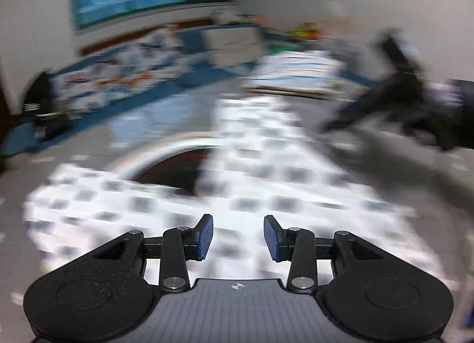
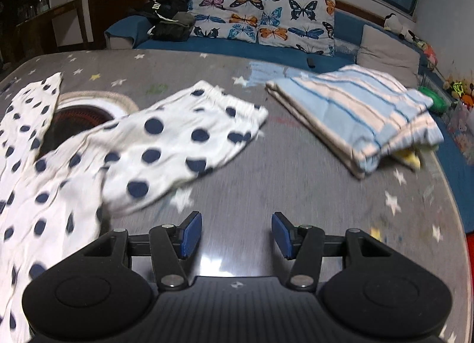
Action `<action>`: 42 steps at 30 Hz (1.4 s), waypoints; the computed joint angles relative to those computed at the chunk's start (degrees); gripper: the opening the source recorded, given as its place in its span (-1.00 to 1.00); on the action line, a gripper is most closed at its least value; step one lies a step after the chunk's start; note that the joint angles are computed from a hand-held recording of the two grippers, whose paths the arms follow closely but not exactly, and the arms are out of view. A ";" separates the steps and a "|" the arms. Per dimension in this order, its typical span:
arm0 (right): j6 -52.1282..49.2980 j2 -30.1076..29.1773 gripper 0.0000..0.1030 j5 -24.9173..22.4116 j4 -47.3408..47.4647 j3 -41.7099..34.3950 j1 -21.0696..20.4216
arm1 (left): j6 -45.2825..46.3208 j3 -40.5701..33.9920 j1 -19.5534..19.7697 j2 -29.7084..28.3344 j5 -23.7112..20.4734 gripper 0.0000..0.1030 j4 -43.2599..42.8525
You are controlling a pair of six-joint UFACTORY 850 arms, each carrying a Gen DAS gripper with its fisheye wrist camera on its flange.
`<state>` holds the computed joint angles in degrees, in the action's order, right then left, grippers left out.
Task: Fold clothes
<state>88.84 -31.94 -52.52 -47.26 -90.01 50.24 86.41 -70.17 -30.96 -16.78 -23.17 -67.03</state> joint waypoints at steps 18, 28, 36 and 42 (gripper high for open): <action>9.23 5.25 -0.09 2.48 -4.85 7.43 3.14 | 4.57 8.82 -11.62 3.13 1.82 -0.75 -0.86; 18.53 3.67 -0.26 10.97 -10.04 7.00 -1.30 | 5.01 8.59 -2.57 5.91 -15.02 -0.79 -7.35; 15.58 -2.26 -0.26 11.96 -8.45 -0.15 -3.48 | 5.22 8.63 0.93 6.53 -22.04 -0.79 -10.67; 6.04 -5.96 -0.91 4.16 -5.47 -6.05 -2.44 | 5.39 9.22 1.71 7.06 -24.58 -0.79 -9.69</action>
